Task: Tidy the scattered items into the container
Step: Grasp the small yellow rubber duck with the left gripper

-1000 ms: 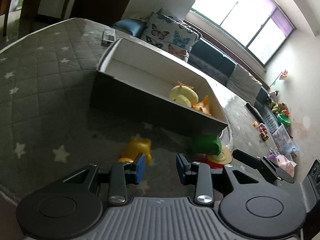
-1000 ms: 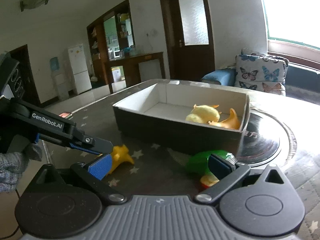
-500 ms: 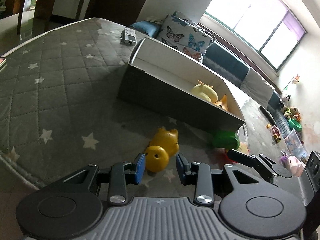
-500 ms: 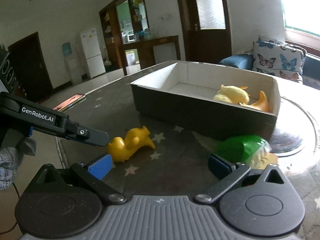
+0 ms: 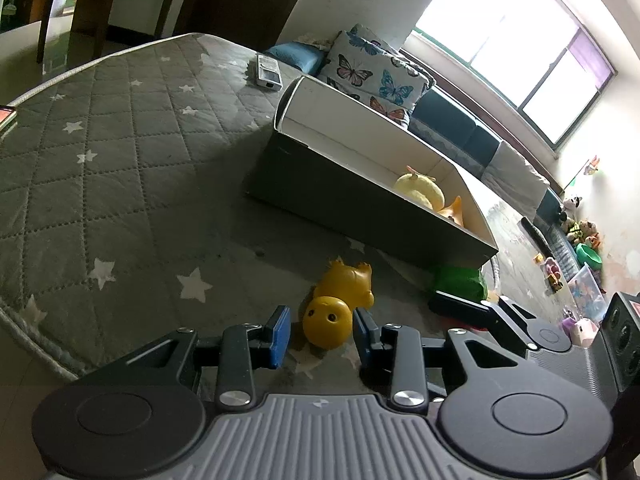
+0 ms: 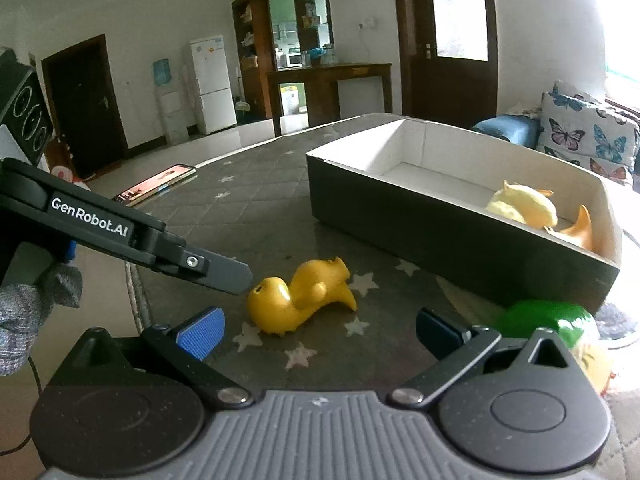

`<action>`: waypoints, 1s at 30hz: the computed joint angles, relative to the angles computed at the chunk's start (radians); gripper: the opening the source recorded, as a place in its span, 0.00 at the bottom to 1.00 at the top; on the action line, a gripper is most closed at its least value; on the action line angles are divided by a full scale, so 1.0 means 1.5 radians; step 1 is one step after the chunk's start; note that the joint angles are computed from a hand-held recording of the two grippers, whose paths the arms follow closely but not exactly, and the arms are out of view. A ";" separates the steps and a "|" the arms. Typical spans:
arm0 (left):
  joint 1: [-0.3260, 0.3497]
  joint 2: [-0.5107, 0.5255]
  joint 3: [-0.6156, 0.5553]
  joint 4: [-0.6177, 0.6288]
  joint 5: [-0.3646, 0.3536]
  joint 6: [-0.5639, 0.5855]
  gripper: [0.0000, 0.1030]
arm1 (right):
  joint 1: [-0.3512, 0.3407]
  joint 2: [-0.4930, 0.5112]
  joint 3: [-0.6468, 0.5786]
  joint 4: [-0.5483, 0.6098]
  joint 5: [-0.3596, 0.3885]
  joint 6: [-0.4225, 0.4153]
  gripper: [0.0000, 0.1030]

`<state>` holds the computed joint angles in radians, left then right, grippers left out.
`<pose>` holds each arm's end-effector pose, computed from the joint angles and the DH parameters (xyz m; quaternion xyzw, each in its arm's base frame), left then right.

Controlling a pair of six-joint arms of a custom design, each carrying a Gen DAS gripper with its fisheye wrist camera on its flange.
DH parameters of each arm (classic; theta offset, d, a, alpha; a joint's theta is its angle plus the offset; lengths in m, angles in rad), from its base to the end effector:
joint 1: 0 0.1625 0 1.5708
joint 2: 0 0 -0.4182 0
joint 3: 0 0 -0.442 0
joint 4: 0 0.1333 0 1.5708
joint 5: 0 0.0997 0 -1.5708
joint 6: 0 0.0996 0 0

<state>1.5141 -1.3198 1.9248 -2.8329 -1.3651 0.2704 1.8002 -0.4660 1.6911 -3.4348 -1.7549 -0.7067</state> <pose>0.1191 -0.6136 0.2999 0.1206 0.9343 -0.3088 0.1309 0.2625 -0.6183 -0.0846 0.4007 -0.8567 0.2832 0.1587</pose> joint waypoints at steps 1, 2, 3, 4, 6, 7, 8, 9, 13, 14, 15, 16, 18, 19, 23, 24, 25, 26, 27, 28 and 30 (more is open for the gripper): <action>0.001 0.002 -0.003 0.003 -0.002 0.001 0.36 | 0.001 0.003 -0.004 0.003 0.001 -0.003 0.99; 0.001 0.003 -0.006 0.005 -0.004 0.001 0.36 | 0.001 0.005 -0.008 0.007 0.002 -0.007 0.99; 0.001 0.005 -0.008 0.006 -0.006 0.003 0.36 | 0.003 0.009 -0.013 0.012 0.001 -0.012 0.99; 0.002 0.007 -0.010 0.007 -0.008 0.006 0.36 | 0.004 0.013 -0.018 0.013 -0.003 -0.016 0.98; 0.002 0.011 -0.014 0.010 -0.010 0.011 0.36 | 0.007 0.020 -0.027 0.021 -0.007 -0.024 0.94; 0.002 0.013 -0.017 0.014 -0.011 0.013 0.36 | 0.008 0.022 -0.030 0.025 -0.006 -0.026 0.94; 0.002 0.015 -0.021 0.017 -0.011 0.015 0.36 | 0.008 0.025 -0.032 0.025 -0.007 -0.029 0.94; 0.003 0.018 -0.024 0.020 -0.011 0.016 0.36 | 0.010 0.028 -0.035 0.026 -0.008 -0.032 0.93; 0.004 0.028 -0.038 0.034 -0.016 0.019 0.36 | 0.012 0.038 -0.049 0.040 -0.010 -0.035 0.88; 0.005 0.030 -0.041 0.038 -0.018 0.020 0.36 | 0.012 0.040 -0.052 0.042 -0.012 -0.035 0.87; 0.005 0.032 -0.043 0.041 -0.019 0.023 0.36 | 0.013 0.042 -0.053 0.042 -0.012 -0.036 0.86; 0.004 0.034 -0.046 0.044 -0.018 0.025 0.36 | 0.013 0.044 -0.055 0.042 -0.012 -0.037 0.85; 0.004 0.038 -0.051 0.048 -0.018 0.028 0.36 | 0.014 0.047 -0.058 0.044 -0.012 -0.039 0.82; 0.004 0.040 -0.054 0.050 -0.018 0.029 0.36 | 0.014 0.048 -0.060 0.043 -0.013 -0.042 0.82; 0.004 0.049 -0.066 0.065 -0.018 0.036 0.36 | 0.017 0.056 -0.064 0.032 -0.023 -0.055 0.79; 0.004 0.052 -0.069 0.069 -0.018 0.038 0.36 | 0.017 0.057 -0.066 0.033 -0.024 -0.055 0.79; 0.004 0.053 -0.070 0.073 -0.019 0.039 0.36 | 0.017 0.058 -0.067 0.034 -0.026 -0.055 0.78; 0.003 0.056 -0.073 0.077 -0.019 0.040 0.36 | 0.017 0.058 -0.069 0.037 -0.027 -0.054 0.78; 0.003 0.058 -0.075 0.080 -0.019 0.041 0.36 | 0.016 0.059 -0.070 0.040 -0.026 -0.053 0.76; 0.003 0.060 -0.078 0.083 -0.018 0.041 0.36 | 0.016 0.060 -0.072 0.040 -0.026 -0.053 0.70; 0.003 0.064 -0.082 0.088 -0.016 0.041 0.36 | 0.014 0.059 -0.074 0.048 -0.025 -0.049 0.68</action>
<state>1.5193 -1.2242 1.8018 -2.7015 -1.3897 0.3320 1.8218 -0.3769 1.5799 -3.3628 -1.7930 -0.7796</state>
